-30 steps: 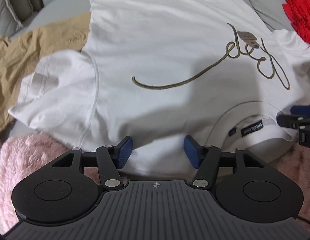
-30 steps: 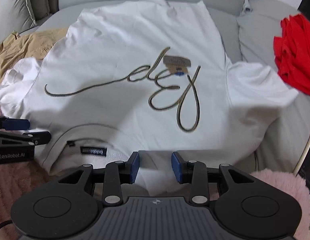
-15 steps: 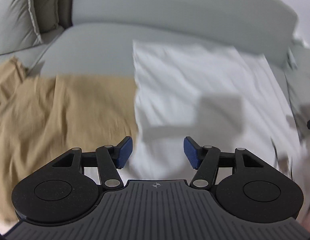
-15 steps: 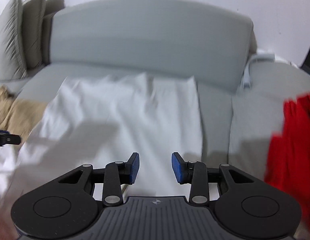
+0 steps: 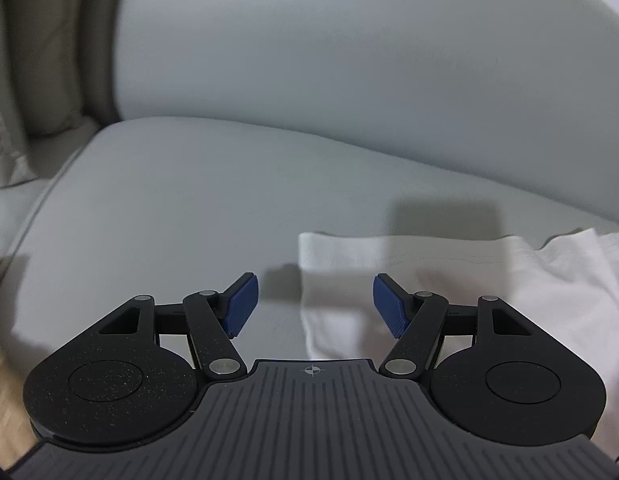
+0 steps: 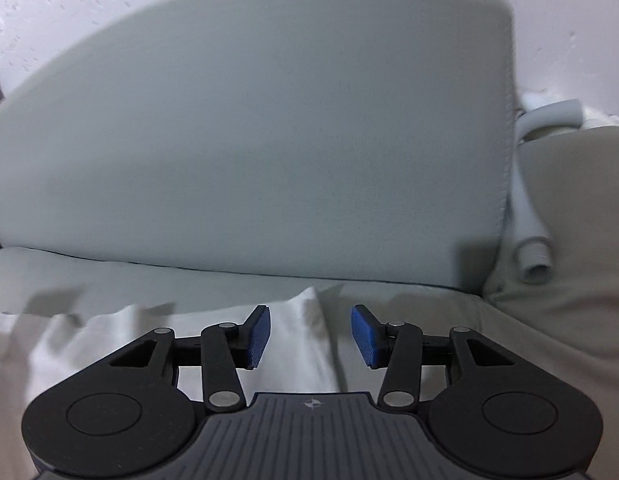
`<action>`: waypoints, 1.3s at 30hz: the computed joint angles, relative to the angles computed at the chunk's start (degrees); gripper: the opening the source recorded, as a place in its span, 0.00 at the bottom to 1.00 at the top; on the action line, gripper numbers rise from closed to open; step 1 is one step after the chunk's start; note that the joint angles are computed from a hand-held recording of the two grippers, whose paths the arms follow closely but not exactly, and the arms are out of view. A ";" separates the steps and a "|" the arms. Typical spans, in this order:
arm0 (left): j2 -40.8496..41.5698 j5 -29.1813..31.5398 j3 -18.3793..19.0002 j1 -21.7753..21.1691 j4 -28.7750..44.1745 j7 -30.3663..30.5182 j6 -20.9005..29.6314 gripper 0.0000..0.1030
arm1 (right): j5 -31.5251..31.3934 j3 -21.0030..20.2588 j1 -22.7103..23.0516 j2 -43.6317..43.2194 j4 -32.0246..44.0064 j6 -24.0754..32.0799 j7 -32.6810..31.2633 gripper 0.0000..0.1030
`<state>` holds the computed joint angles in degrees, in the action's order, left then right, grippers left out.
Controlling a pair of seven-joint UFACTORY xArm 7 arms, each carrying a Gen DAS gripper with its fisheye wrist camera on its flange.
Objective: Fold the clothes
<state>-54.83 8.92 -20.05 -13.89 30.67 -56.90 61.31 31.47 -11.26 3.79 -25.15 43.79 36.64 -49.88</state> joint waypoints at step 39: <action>-2.65 -10.71 -17.58 -8.09 21.48 -12.95 28.91 0.69 | -17.01 -13.96 -12.86 -32.96 5.11 46.12 4.54 0.70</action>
